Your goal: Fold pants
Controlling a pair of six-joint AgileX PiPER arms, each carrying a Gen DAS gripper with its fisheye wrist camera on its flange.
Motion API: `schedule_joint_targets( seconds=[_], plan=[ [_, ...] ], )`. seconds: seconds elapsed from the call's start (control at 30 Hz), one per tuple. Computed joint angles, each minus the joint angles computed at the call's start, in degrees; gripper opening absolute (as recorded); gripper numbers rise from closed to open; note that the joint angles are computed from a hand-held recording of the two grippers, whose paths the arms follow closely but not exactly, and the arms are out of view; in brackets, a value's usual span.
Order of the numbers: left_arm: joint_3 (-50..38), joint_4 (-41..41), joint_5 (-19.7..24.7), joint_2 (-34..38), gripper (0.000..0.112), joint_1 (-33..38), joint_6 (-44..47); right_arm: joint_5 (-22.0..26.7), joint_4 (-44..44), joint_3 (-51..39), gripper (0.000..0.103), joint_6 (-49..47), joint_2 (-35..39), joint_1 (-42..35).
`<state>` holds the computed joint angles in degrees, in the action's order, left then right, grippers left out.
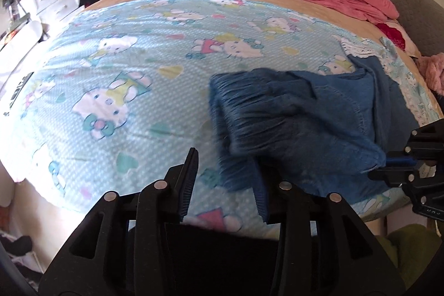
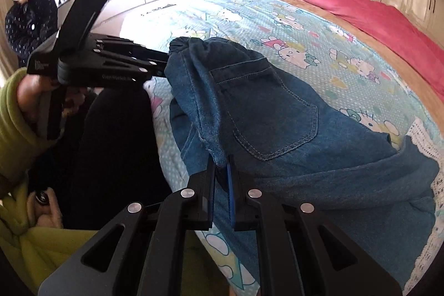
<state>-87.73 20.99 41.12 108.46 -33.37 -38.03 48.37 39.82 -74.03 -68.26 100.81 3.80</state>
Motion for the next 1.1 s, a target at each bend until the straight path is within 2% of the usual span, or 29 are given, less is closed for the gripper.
schedule_joint_targets(
  seconds=[0.27,0.37,0.47,0.53,0.57,0.67,0.7,0.77,0.83,0.9,0.97,1.1],
  plan=[
    [12.16,0.74,-3.85,-9.65,0.03,3.46,-6.6,-0.26,-0.82,0.12,0.01,1.17,2.47,0.52],
    [12.3,2.16,-5.09,-11.82,0.03,3.21,-8.94,0.27,0.2,0.44,0.015,0.29,2.32,0.34],
    [7.15,2.76,-3.3,-10.01,0.03,0.83,-9.09,3.97,1.99,0.22,0.024,-1.52,1.86,-1.47],
    [2.52,-1.56,-4.04,-7.74,0.03,-0.45,-5.23,9.28,3.37,-1.15,0.025,-2.86,1.16,-3.61],
    [-0.63,-4.06,-3.76,-5.86,0.03,-1.08,-2.87,10.43,4.28,-1.23,0.026,-3.77,0.22,-4.32],
    [-8.97,-5.91,-0.3,0.05,0.03,-3.25,1.12,9.5,6.76,-1.65,0.032,-5.58,-2.2,-6.08],
    [-12.1,-4.64,1.8,2.68,0.03,-4.42,1.57,7.82,6.96,-2.4,0.037,-4.36,-1.78,-6.29],
    [-16.21,-4.6,5.69,6.88,0.03,-5.25,2.45,5.76,4.33,-4.34,0.039,0.41,0.49,-5.64],
    [-15.84,-4.44,6.62,8.55,0.03,-5.16,2.21,3.6,-3.95,-6.85,0.039,9.44,4.16,-3.37],
    [-12.89,-3.34,4.44,8.35,0.03,-5.03,1.39,2.5,-8.72,-7.27,0.039,14.58,7.87,-2.39],
    [-10.53,-3.67,2.16,7.37,0.03,-4.59,1.38,2.54,-4.82,-6.1,0.043,11.54,7.68,-3.65],
    [-11.0,-3.91,2.2,6.37,0.03,-4.28,1.42,7.55,-0.98,-8.87,0.046,11.09,6.95,-7.27]
  ],
)
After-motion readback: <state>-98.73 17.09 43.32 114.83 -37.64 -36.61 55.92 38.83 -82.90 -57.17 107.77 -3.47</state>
